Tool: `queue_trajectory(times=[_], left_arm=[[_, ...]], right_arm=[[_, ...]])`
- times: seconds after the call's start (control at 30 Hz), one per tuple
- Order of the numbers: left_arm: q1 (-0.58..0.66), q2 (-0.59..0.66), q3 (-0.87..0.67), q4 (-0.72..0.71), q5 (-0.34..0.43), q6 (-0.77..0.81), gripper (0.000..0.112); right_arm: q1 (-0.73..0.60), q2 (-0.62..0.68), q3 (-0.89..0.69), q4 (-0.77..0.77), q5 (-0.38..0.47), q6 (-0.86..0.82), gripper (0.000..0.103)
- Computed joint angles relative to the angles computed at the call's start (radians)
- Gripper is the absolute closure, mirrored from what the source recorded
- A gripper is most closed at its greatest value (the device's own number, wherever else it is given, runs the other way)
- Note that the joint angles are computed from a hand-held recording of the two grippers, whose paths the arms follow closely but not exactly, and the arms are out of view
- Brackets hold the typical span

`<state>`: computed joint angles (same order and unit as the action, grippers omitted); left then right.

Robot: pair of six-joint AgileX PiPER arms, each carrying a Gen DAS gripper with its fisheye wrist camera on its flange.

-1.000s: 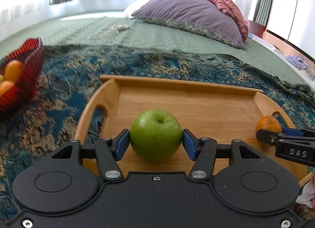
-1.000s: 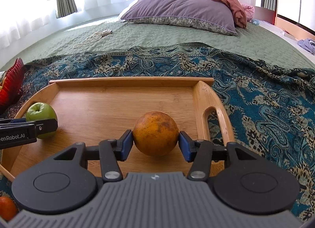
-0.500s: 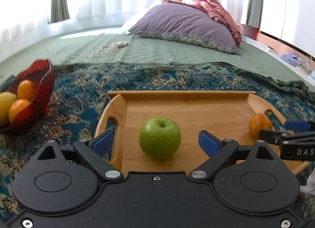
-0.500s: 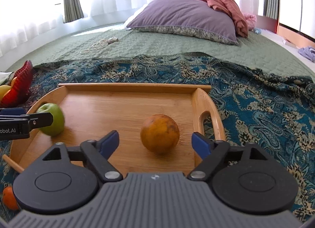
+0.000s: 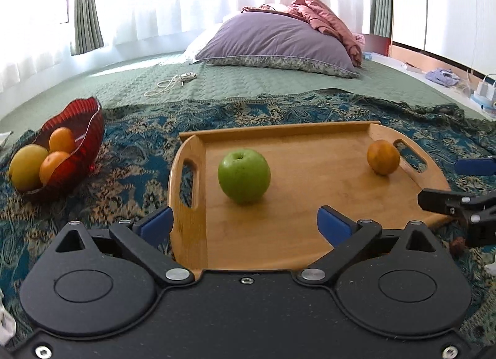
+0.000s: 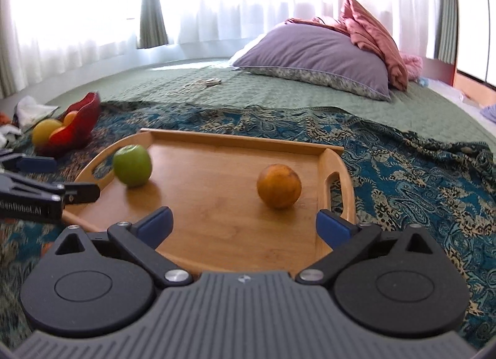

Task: Organize fruits
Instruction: 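Open both tools to release the apple and orange on the tray, then withdraw, then move both tools back toward the remaining fruits beside the tray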

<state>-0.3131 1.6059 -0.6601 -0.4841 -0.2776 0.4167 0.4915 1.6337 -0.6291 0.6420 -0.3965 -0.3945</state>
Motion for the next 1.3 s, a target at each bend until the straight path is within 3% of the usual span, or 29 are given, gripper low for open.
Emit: queue_trajectory(times=[0.27,0.47,0.97,1.13,1.3], left_arm=[[0.024,-0.053,0.107,0.177,-0.026,-0.192,0.012],[0.037,-0.078,0.177,0.280,-0.055,-0.318,0.012],[0.017,-0.105,0.304,0.263,-0.167,-0.337,0.011],[0.015,-0.103,0.338,0.297,-0.214,-0.380,0.010],[0.003,-0.091,0.356,0.280,-0.244,-0.367,0.010]], right_arm=[[0.107,-0.067,0.127,-0.011,-0.123,0.063,0.000],[0.196,-0.099,0.187,0.066,-0.192,0.010,0.000],[0.323,-0.114,0.290,0.095,-0.291,0.097,0.000],[0.377,-0.084,0.317,0.097,-0.363,0.149,0.000],[0.408,-0.051,0.310,0.107,-0.379,0.157,0.000]])
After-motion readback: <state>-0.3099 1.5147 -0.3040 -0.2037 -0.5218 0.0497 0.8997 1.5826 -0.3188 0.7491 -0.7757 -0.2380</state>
